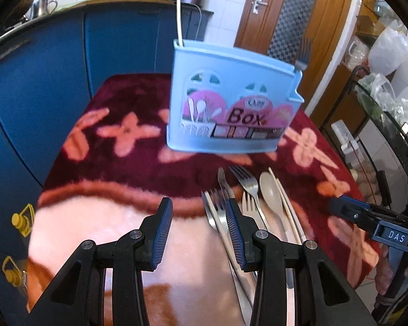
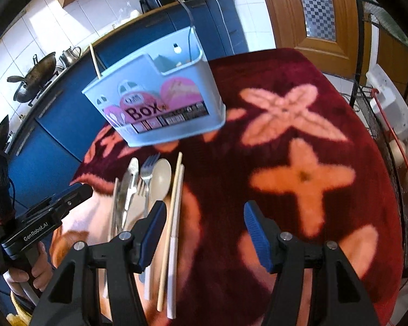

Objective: Organize utensils
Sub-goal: 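Move both tools back down to the remaining utensils on the blanket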

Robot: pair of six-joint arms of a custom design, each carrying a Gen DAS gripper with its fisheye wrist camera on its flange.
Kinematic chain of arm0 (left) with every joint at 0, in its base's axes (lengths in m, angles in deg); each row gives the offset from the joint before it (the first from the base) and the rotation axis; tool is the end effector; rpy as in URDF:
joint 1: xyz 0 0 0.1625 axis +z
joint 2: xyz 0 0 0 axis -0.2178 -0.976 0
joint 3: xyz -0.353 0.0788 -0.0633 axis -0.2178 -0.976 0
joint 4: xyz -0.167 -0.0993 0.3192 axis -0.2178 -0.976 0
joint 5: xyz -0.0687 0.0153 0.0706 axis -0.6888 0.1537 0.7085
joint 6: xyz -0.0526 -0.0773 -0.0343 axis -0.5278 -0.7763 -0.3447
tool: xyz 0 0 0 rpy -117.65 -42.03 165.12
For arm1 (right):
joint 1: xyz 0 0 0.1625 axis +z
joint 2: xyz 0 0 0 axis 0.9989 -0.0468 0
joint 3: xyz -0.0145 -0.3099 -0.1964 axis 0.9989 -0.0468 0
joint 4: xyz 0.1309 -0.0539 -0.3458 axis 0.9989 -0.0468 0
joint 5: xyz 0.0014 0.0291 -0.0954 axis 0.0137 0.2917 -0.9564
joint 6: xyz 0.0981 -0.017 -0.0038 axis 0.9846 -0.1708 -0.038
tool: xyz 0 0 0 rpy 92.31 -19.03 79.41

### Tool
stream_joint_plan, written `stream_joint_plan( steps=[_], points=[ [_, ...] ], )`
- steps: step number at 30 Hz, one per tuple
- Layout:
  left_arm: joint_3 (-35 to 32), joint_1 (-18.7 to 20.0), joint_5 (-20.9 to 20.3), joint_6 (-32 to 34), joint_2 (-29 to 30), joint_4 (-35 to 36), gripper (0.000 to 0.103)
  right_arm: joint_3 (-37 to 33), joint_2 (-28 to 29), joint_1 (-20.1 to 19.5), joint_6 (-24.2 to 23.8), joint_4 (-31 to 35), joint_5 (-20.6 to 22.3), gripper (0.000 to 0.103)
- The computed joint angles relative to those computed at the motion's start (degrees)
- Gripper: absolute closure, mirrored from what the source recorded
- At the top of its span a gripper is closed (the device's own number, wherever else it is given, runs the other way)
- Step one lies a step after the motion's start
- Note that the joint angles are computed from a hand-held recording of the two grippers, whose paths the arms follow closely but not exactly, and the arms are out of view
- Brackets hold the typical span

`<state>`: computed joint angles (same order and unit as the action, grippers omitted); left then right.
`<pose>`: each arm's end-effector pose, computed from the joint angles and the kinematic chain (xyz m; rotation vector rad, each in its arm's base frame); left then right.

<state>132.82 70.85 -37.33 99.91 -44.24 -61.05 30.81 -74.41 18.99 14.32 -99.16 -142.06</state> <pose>-0.2466 -0.7276 0.1791 0.9716 2.5665 -0.5094 0.2484 -0.6233 0.1918 -0.3190 -2.3772 1.0119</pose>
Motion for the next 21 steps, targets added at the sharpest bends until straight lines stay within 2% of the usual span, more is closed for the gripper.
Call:
stream_joint_plan(
  steps=[10, 16, 21],
  points=[
    [2.37, -0.3, -0.23, 0.28, -0.28, 2.71, 0.062, 3.57, -1.38, -0.88, 2.14, -0.77, 0.85, 0.041],
    [2.32, -0.37, -0.17, 0.3, 0.23, 4.62, 0.083, 5.51, -2.18, -1.2, 2.03, -2.46, 1.54, 0.041],
    [1.53, -0.18, -0.15, -0.93, 0.83, 6.32, 0.087, 6.28, -2.29, -1.11, 0.94, -3.58, 1.48, 0.041]
  ],
)
